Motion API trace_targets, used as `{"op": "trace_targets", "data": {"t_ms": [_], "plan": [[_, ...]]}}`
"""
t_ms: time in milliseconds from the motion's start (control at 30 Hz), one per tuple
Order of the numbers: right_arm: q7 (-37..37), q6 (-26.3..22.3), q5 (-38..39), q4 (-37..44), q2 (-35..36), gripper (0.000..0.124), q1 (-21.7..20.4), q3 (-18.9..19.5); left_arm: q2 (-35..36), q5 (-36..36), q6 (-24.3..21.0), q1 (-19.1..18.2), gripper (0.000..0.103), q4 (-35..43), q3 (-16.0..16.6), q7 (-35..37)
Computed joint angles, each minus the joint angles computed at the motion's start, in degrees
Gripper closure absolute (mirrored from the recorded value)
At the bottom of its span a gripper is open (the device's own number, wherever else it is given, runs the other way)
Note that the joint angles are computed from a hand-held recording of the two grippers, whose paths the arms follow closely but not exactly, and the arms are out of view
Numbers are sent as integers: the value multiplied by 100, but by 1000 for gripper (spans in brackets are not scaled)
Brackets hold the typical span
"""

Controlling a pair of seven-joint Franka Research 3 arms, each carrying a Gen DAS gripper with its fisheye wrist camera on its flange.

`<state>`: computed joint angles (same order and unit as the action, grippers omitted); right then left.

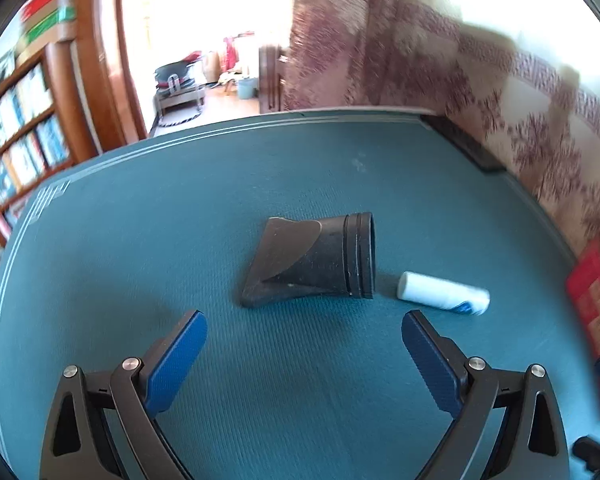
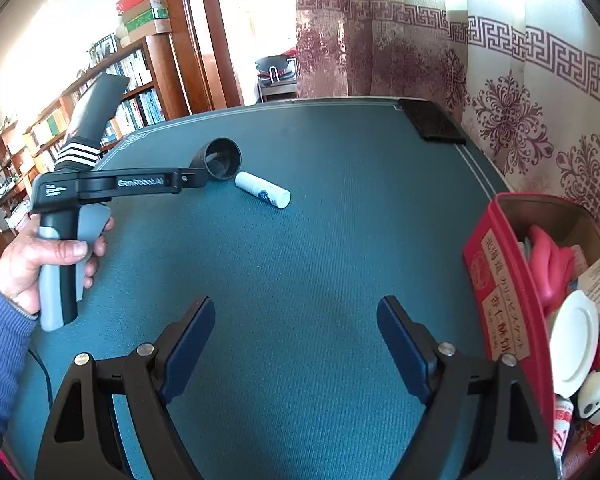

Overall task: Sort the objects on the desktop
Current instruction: 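Grasp the black rubber cup with the left tool while the right tool grasps the white tube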

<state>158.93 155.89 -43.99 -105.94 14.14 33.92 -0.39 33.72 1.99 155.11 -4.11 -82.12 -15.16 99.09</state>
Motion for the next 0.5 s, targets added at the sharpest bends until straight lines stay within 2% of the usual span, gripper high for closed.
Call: {"op": "trace_targets", "data": {"t_ms": [200,333,500], "plan": [[-192,39,244,61,103,38,-33,5,562,889,-112,-367,3,822,451,262],[-261,65,352,125,176,38,2,-43,1066,902,-328,-324,3,1605,233,916],[-370,24,494,178,228,38,35,-89,1806,712,-919,-483,3,2908,84,1718]]}}
